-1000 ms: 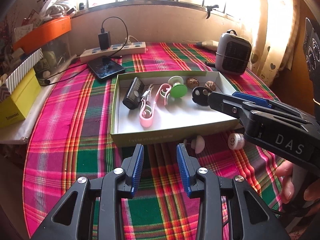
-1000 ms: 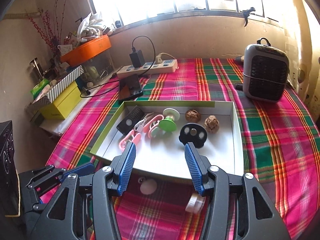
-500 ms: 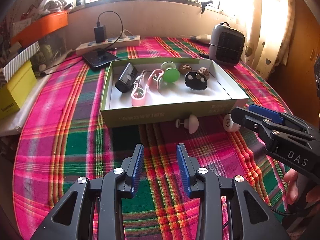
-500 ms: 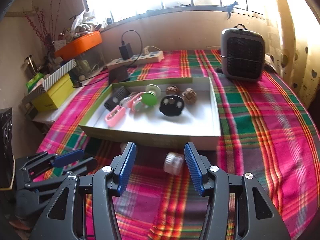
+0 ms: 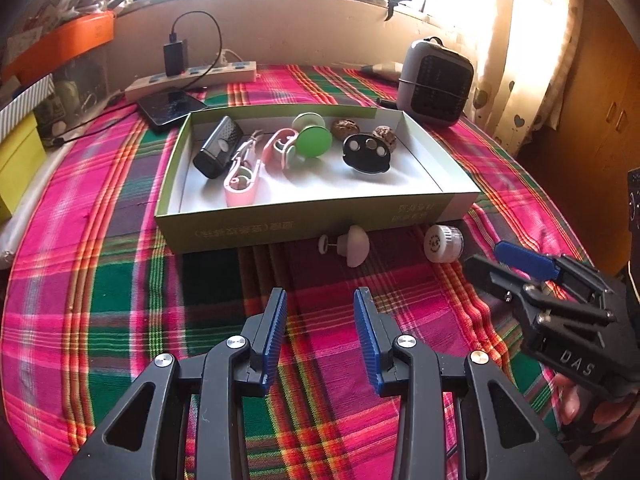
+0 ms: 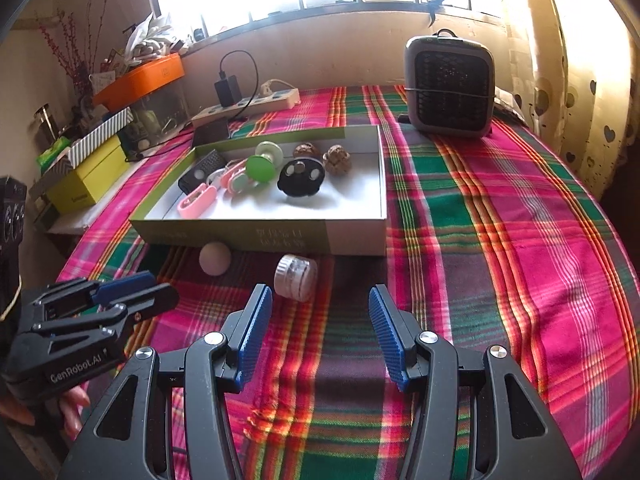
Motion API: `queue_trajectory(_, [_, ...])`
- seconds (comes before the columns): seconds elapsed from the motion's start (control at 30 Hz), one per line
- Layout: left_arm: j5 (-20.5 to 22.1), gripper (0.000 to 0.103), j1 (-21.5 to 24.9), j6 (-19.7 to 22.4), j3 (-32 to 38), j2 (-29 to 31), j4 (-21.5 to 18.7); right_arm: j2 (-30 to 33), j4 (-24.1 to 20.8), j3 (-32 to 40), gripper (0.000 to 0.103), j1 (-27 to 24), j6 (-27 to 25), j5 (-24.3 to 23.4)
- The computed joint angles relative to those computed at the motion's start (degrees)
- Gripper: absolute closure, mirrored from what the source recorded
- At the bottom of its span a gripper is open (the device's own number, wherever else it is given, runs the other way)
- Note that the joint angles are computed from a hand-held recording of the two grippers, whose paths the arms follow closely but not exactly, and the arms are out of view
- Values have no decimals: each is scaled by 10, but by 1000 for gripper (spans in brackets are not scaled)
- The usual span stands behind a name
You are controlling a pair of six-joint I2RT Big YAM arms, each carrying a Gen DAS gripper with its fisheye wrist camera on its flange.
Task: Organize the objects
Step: 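Grasp the white mushroom-shaped knob with the left tool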
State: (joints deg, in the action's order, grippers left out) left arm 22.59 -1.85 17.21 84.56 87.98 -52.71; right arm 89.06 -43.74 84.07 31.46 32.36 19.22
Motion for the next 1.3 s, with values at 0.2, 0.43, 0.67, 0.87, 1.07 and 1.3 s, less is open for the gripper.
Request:
queue_trajectory(0.2, [2, 67, -13, -2, 12, 11, -5, 3, -9, 3, 51, 2, 0, -3])
queue_trajectory(0.43, [-5, 67, -25, -11, 25, 21, -4, 10, -20, 11, 51, 1, -9, -11])
queue_trajectory(0.67, [-23, 67, -37, -17, 34, 31, -5, 13, -24, 13, 51, -1, -9, -21])
queue_trajectory(0.87, [-41, 67, -42, -29, 42, 38, -7, 15, -25, 15, 51, -1, -13, -30])
queue_trajectory(1.07, [-29, 69, -38, -45, 47, 42, -10, 20, -27, 20, 51, -4, -17, -40])
queue_trajectory(1.3, [4, 74, -24, -58, 50, 47, -13, 27, -34, 29, 51, -5, -21, -41])
